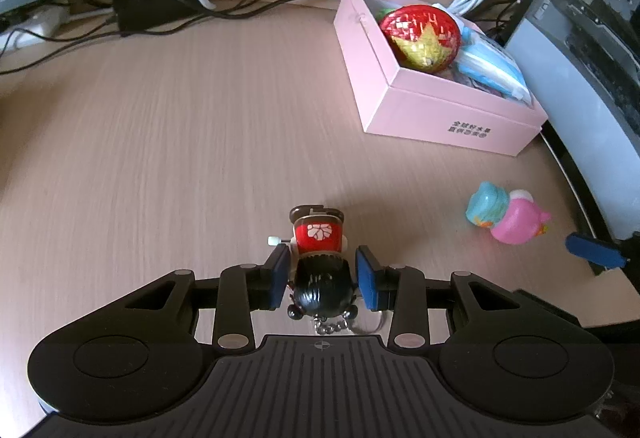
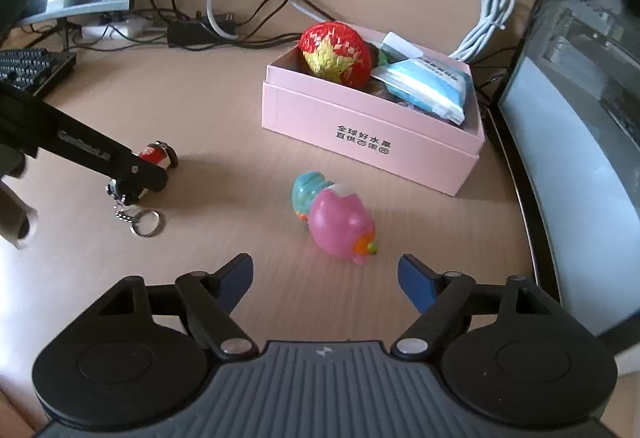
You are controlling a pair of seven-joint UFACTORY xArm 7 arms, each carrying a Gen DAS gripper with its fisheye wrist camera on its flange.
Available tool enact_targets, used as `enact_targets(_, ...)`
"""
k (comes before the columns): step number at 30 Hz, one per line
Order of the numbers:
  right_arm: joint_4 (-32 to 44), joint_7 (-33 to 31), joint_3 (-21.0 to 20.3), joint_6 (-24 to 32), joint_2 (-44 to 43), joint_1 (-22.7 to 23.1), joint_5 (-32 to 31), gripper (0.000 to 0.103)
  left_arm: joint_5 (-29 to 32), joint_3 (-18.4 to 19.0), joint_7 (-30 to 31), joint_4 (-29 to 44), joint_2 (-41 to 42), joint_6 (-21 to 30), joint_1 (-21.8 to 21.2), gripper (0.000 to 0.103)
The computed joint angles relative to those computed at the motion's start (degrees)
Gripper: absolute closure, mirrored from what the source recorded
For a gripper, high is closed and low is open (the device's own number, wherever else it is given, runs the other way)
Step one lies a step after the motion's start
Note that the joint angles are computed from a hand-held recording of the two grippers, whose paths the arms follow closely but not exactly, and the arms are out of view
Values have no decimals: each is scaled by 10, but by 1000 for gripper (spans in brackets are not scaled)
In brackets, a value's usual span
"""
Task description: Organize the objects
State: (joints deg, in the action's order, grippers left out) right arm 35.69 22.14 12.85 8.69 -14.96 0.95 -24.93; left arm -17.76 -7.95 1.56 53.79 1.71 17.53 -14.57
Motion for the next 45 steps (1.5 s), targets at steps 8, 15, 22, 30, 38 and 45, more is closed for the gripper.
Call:
enact_targets(8,-2,-9,-2,-8,7,6,17,19,-4,-1,-12,4,-4,23,-4,63)
enact_targets(15,15,33,0,2,25,0,-2,18,102,0,-91,-4,-9,16,-12,62)
enact_targets(22,6,79,12,7,18,-26,-57,18,102,0,-98,-13,-14,10,-12,62)
enact_targets(30,25,185,-1,32,28,-46,-134,18,92,0,-91,-24,-22,2,-13,62)
enact_targets(38,38,26,-76,0,53,63,119,18,118,-1,-110,-28,-22,-4,-15,62)
enact_targets(45,59,-7,-54,0,77,58,99,18,91,1,-82,-28,-23,-5,-15,62)
